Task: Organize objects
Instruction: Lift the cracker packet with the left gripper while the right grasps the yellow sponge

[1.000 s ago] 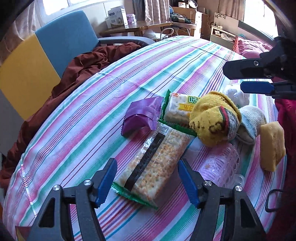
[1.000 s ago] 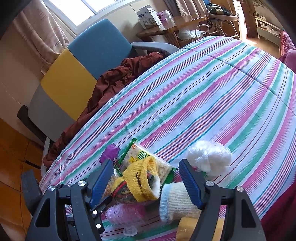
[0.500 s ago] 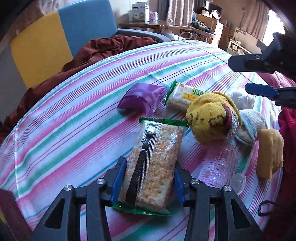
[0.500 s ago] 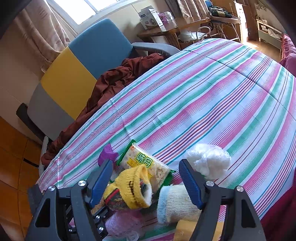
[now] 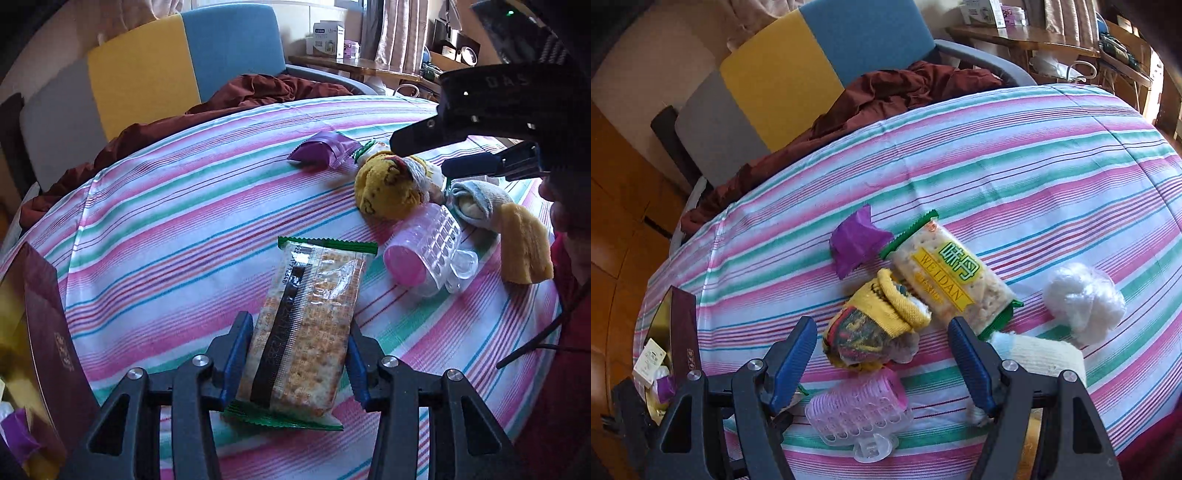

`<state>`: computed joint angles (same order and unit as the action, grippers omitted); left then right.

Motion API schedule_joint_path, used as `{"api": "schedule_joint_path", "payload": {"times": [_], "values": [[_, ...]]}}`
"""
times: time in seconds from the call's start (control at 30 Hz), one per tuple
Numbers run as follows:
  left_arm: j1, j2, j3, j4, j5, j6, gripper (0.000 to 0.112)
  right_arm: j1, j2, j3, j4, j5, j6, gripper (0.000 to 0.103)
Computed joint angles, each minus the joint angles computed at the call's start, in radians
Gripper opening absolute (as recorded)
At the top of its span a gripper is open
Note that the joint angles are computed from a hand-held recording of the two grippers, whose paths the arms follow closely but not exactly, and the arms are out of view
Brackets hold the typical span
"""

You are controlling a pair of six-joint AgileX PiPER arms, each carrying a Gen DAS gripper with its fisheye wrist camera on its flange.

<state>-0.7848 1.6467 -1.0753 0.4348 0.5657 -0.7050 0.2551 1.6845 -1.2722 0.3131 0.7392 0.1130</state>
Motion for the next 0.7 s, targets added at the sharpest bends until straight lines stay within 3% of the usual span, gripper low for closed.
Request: {"api": "schedule_joint_path", "payload": {"times": [0.23, 0.33, 0.5, 0.7], "values": [[-0.019, -0.042, 0.083, 0.083, -0.06, -0.116, 0.048, 0.063, 0.026, -0.034, -0.116, 0.035, 0.063, 0.075], [-0.015, -0.048, 0.102, 0.101, -0.082, -0.131, 0.049, 0.034, 0.004, -0.006, -0.009, 0.046, -0.022, 0.075], [-0.017, -0.063, 0.142, 0.167, -0.122, -0.196, 0.049, 0.072, 0.036, -0.031, 0.027, 0.126, -0.103, 0.075], [0.006, -0.076, 0.169, 0.16, -0.169, -0.18, 0.05, 0.092, -0.001, 0.0, -0.032, 0.099, -0.041, 0.075]]}}
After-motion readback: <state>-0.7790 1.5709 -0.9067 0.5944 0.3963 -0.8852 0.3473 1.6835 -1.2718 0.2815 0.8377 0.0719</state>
